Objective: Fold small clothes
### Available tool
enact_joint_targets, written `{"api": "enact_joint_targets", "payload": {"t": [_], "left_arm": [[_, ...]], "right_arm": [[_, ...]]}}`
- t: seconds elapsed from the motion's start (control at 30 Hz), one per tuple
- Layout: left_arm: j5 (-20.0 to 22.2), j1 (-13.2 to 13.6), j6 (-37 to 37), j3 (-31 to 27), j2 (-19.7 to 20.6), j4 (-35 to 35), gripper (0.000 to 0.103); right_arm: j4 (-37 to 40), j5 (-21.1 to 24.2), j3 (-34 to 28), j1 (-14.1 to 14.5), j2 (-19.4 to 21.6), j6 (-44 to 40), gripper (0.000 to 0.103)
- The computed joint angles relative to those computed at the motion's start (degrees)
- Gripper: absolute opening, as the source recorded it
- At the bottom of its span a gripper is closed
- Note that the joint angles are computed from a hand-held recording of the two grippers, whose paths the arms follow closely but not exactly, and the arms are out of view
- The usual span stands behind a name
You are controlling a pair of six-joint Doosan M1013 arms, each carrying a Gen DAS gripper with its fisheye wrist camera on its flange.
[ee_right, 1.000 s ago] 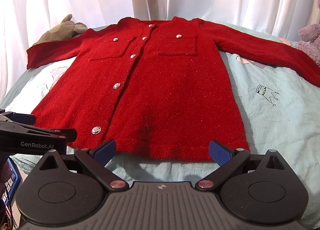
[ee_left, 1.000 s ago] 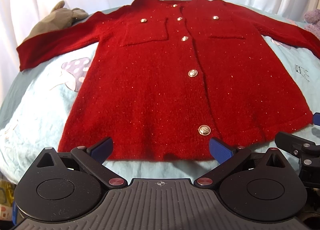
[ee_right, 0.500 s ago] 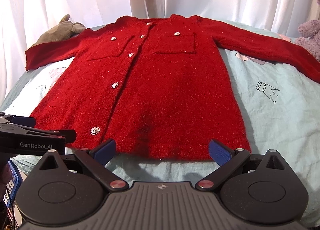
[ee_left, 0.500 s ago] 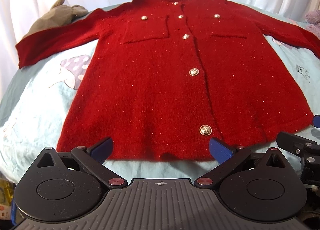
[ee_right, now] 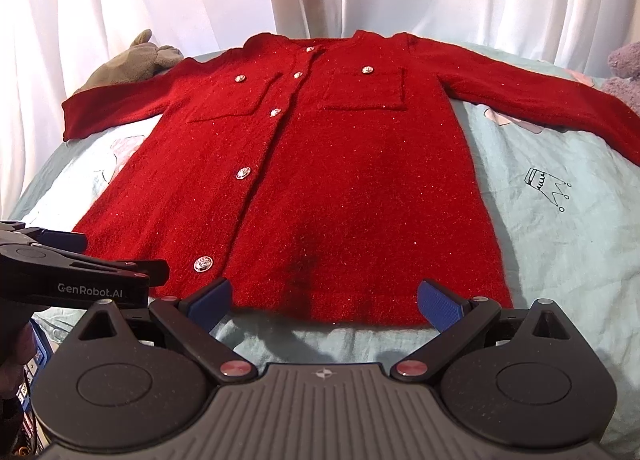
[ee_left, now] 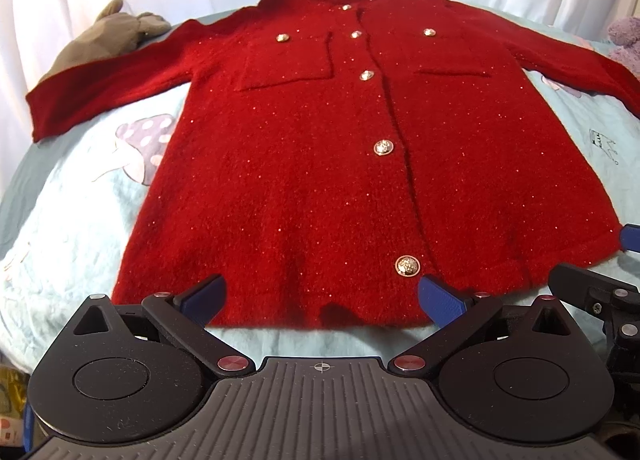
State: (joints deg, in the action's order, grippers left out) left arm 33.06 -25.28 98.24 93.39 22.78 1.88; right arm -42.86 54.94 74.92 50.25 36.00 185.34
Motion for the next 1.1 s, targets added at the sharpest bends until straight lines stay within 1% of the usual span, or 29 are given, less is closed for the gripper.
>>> {"api": "enact_joint_targets", "payload": {"t": [0.07,0.2,0.37,0.4,0.53,0.6,0.67,0.73,0.77,0.87,0.97,1.03,1.07,1.1], "left_arm": [[0.03,-0.02,0.43,-0.22,0.13,-0.34,0.103],[1.11,-0.09,1.17,-1.46,0.91,-0.83,0.103],[1.66,-0.32,3.10,-3.00,1.89,-2.37,0.103],[1.89,-0.40,3.53,-3.40,2.16,-2.63,0.103],[2.77,-0.66,5.12,-5.52,3.43,-3.99,0.103],[2.90,-0.71,6.14,-6.83,4.15,-5.30,0.103],[2.89,-0.79,6.80,-8.29,5.00,-6.31,0.103],[2.44,-0.78,7.94,-9.95,6.14,-8.16,0.103],[2.47,-0.86,8.06,-11.00,6.89,-8.48,0.103],[2.50,-1.24,7.11,-14.59,9.62,-7.88,0.103],[3.12,-1.27,5.99,-18.60,12.69,-8.24,0.103],[3.49,-1.25,4.96,-21.17,14.70,-8.57,0.103],[3.96,-1.25,4.49,-22.47,15.67,-8.58,0.103],[4.37,-1.26,4.04,-23.63,16.55,-8.54,0.103]], "right_arm": [[-1.94,-1.43,0.96,0.08,-0.47,1.84,0.099],[-4.90,-2.62,2.25,0.04,-1.07,5.51,0.099],[-6.52,-4.98,3.98,-0.61,-1.79,9.26,0.099],[-7.56,-6.01,4.62,-0.71,-2.00,10.51,0.099],[-11.59,-12.88,8.21,-1.87,-3.60,16.63,0.099],[-13.65,-13.86,9.48,-2.48,-4.27,20.68,0.099],[-16.05,-12.92,10.65,-3.07,-5.00,25.74,0.099],[-16.04,-11.48,11.41,-3.90,-5.74,28.61,0.099],[-17.70,-10.53,12.40,-4.32,-6.27,31.73,0.099],[-26.86,-5.65,16.01,-4.87,-7.47,45.20,0.099],[-27.86,1.05,18.76,-6.37,-8.34,53.27,0.096],[-27.57,3.73,21.22,-7.69,-9.29,58.62,0.083],[-26.90,4.51,22.29,-8.37,-9.70,60.46,0.079],[-25.61,5.75,23.06,-8.94,-9.95,61.71,0.069]]}}
